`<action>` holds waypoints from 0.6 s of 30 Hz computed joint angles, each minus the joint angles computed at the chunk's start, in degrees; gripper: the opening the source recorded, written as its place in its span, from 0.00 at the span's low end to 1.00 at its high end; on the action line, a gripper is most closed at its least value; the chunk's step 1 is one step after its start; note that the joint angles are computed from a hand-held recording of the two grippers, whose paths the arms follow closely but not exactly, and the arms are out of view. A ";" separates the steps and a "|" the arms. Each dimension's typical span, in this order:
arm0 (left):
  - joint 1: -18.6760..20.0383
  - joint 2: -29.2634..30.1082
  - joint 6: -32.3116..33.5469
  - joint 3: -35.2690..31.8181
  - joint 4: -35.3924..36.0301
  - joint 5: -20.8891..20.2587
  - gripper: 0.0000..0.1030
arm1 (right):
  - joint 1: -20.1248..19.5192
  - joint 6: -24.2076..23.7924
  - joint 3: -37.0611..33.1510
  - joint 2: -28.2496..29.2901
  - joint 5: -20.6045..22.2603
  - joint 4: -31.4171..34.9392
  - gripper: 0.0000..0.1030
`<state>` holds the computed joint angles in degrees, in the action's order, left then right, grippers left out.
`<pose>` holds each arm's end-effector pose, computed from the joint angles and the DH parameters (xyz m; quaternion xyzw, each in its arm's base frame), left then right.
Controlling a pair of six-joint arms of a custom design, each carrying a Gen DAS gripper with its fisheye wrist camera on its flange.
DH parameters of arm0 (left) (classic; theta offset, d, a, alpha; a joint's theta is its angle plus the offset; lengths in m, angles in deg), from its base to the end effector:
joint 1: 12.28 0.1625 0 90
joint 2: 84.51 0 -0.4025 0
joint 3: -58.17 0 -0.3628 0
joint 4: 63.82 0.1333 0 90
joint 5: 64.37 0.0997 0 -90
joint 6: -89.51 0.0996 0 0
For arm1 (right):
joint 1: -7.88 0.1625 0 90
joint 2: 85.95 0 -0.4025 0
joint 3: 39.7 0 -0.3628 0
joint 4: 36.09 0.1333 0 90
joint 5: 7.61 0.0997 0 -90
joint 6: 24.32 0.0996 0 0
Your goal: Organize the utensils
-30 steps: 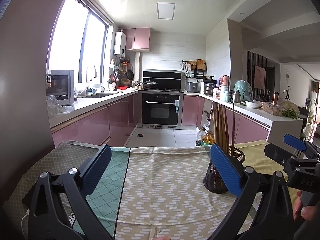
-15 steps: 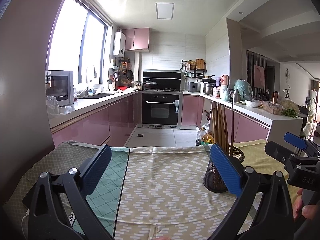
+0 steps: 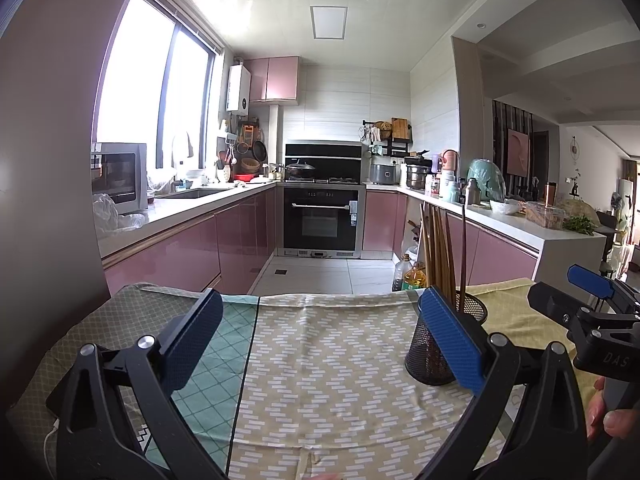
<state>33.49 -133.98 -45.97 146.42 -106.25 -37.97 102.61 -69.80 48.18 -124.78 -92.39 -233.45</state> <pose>-0.2555 -0.5815 0.1445 0.1320 0.6844 -0.6189 0.3621 0.1986 -0.6740 0.1736 0.3902 -0.7806 0.4701 0.1322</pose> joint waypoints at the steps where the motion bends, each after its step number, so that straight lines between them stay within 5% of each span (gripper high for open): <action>1: 0.03 -0.01 0.08 0.04 -0.07 0.05 0.95 | 0.00 0.03 -0.01 -0.03 0.02 0.07 0.94; 18: 0.03 -0.20 0.56 0.26 -0.59 0.08 0.95 | 0.21 0.18 0.06 -0.04 0.06 -0.22 0.94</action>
<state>33.52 -134.19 -45.42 146.68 -106.84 -37.89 102.82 -69.61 48.25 -124.82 -92.32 -233.67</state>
